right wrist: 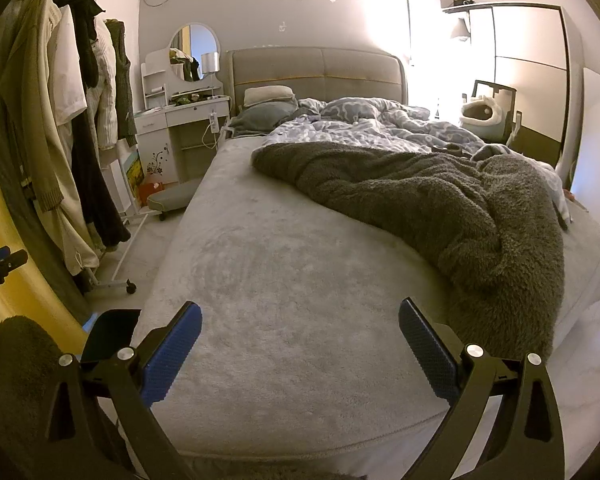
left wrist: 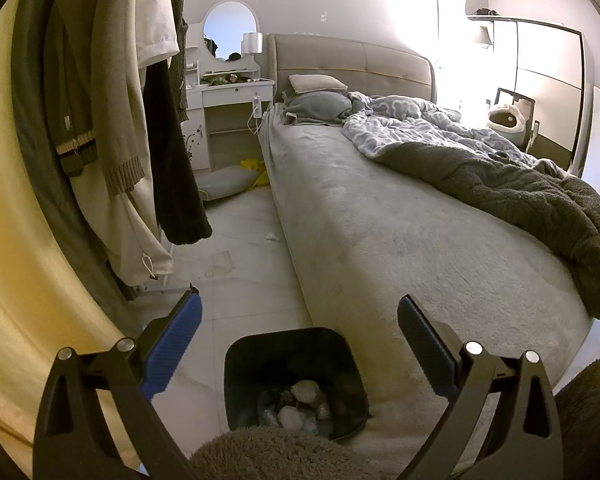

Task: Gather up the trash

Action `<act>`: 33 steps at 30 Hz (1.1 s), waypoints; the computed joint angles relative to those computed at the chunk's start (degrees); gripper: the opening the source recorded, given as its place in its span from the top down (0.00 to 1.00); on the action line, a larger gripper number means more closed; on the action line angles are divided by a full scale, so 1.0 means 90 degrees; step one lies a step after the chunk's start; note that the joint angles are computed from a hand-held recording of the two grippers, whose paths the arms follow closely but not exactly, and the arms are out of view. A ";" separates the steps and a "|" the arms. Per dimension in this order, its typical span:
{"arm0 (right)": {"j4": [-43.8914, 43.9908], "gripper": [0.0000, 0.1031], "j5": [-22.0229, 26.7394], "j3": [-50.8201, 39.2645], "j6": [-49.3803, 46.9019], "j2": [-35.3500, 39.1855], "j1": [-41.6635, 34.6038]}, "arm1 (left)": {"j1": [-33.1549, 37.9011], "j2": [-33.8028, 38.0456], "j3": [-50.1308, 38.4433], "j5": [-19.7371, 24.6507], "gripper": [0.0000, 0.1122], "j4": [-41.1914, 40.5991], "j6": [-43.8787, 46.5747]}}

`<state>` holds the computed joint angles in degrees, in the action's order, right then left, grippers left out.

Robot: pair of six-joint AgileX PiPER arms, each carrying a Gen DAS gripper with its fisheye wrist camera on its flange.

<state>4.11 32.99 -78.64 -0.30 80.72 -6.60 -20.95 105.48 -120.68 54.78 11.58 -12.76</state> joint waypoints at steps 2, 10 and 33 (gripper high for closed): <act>0.0018 0.03 0.0008 -0.0013 -0.0017 0.0013 -0.0005 | 0.0002 0.0013 -0.0025 0.0013 0.11 -0.0002 0.0012; 0.0006 0.03 0.0017 -0.0023 -0.0015 0.0017 -0.0003 | -0.0002 0.0010 -0.0022 0.0012 0.11 0.0004 0.0004; -0.0052 0.03 0.0021 -0.0022 0.0042 0.0012 0.0030 | -0.0014 -0.0025 0.0060 -0.0021 0.11 0.0015 -0.0014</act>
<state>3.64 33.18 -78.84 0.08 80.83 -6.34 -21.07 105.25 -120.14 54.60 11.71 -12.89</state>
